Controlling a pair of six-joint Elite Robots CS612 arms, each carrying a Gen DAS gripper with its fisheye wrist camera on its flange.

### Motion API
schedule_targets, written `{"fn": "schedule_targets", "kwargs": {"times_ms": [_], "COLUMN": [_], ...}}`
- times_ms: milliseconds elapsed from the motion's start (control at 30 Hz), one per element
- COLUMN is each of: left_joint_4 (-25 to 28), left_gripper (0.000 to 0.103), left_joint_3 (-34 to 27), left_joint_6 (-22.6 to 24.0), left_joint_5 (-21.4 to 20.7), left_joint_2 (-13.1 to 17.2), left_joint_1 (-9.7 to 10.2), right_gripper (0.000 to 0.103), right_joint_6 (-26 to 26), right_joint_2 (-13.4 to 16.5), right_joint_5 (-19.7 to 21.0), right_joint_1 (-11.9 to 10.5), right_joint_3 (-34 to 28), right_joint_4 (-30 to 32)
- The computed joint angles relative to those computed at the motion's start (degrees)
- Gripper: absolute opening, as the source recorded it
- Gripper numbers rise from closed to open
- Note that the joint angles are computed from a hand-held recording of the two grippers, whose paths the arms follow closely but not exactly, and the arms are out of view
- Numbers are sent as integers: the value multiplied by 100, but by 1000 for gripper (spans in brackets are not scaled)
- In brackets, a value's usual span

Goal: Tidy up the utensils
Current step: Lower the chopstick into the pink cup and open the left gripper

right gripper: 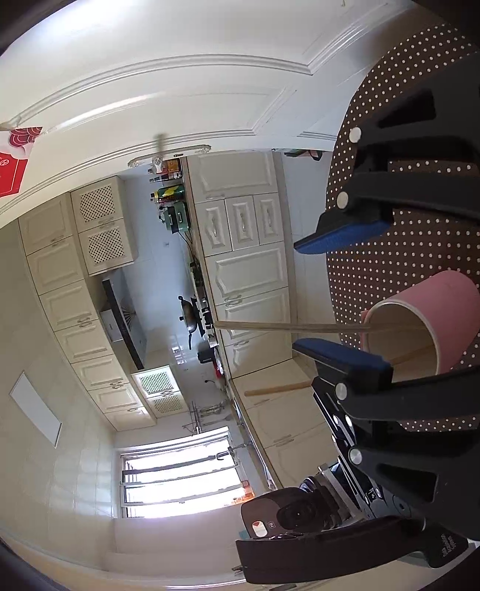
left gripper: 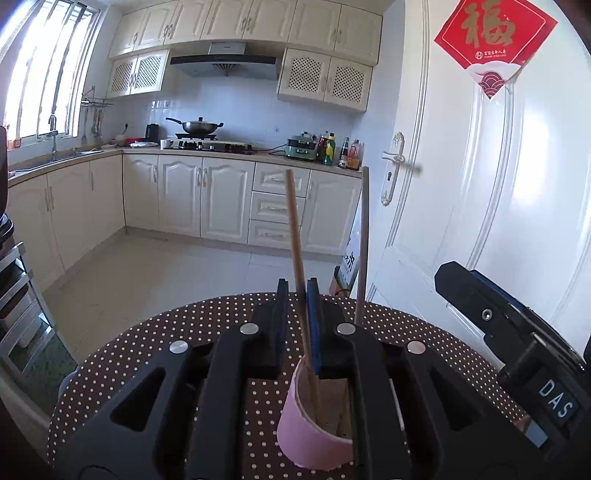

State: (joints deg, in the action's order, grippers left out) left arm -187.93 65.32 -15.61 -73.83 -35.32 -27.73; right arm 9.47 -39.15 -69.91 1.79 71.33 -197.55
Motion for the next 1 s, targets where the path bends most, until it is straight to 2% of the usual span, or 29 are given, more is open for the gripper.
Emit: {"fn": "schedule_targets", "kwargs": {"times_ms": [100,200,233,267,300,400,600,800,1000], "left_joint_4": [46,74,67,16,-18,-55,-164,-181,-145], "left_gripper": [19,27,35,43,44,44,46,51,55], "left_joint_3": [134,273,331,399,440,623,935,1231,1523], "left_joint_6": [20,0,-15,-12,-9,-18,-18,-13,15], "left_joint_5": [200,219,253,250,256,366,507,659,803], "left_joint_2": [-74,-159,-194,-230,-250,-360,-539,-721,-887], "left_joint_1": [-41,-59,-72,-81,-87,-130,-187,-247,-298], "right_gripper": [51,55,57,63,69,79,93,95,95], "right_joint_6": [-142,-234,-232,-226,-215,-150,-204,-215,-485], "right_joint_2": [-73,-143,-165,-193,-207,-273,-408,-571,-753], "right_joint_5": [-64,-109,-122,-141,-165,-260,-375,-330,-300], "right_joint_1": [6,0,-2,-3,-1,-6,-16,-56,-84], "right_joint_3": [125,254,300,347,371,514,746,998,1257], "right_joint_4": [0,-19,-36,-35,-35,-182,-222,-172,111]}}
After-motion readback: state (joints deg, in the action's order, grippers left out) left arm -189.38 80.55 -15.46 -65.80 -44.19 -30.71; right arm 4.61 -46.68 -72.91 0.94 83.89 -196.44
